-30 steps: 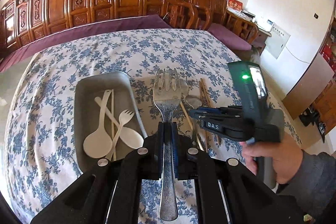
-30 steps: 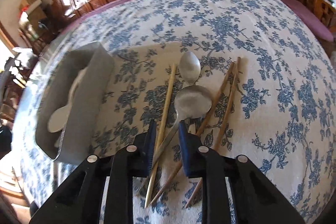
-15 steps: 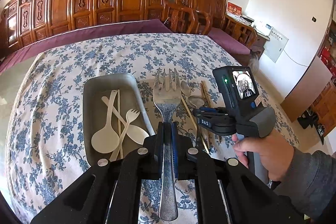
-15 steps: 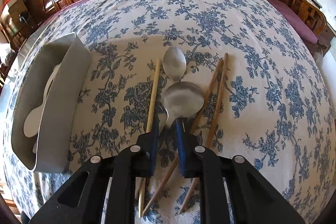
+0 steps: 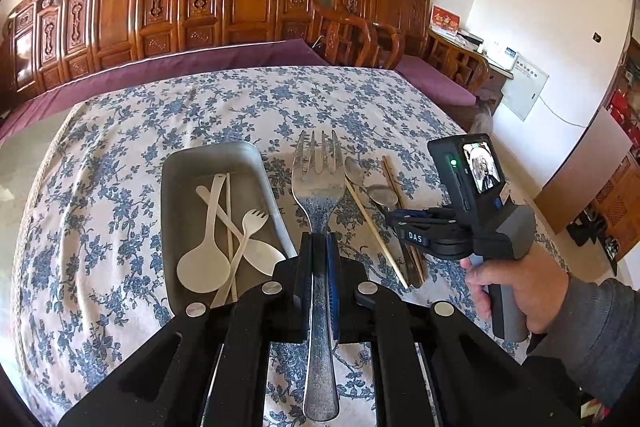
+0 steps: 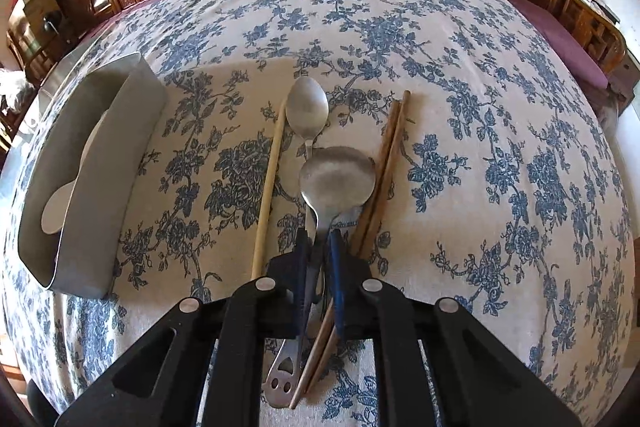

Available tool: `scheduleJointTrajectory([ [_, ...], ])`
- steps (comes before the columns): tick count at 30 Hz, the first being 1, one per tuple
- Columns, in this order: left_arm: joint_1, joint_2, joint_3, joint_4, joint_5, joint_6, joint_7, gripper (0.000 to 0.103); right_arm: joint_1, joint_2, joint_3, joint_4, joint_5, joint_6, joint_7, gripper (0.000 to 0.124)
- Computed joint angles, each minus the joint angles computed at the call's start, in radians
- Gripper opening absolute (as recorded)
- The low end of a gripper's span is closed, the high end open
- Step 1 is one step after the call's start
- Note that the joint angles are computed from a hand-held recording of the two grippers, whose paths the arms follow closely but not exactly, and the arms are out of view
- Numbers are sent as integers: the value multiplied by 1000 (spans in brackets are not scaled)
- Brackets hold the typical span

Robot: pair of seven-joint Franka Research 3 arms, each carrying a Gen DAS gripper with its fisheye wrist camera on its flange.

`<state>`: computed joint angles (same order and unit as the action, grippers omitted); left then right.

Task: Organize utensils
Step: 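Grasp a metal spoon with the right tool while the left holds the fork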

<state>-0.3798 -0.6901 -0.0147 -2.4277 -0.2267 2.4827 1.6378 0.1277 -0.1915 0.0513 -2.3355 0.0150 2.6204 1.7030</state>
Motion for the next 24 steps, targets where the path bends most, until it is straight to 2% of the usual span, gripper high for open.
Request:
scheduleJointTrajectory([
  [3, -1, 1, 1, 0, -2, -2, 3, 6, -7, 14, 5, 12, -22, 3, 26, 13],
  [12, -1, -1, -1, -3, -4, -1, 7, 6, 5, 8, -18, -1, 65, 27, -32, 8],
  [16, 3, 0, -4, 1, 1, -3, 4, 6, 6, -28, -14, -33, 69, 53, -65, 8],
  [24, 23, 0, -14, 12, 27, -5, -21, 6, 35, -136, -28, -94, 172, 79, -197, 7],
])
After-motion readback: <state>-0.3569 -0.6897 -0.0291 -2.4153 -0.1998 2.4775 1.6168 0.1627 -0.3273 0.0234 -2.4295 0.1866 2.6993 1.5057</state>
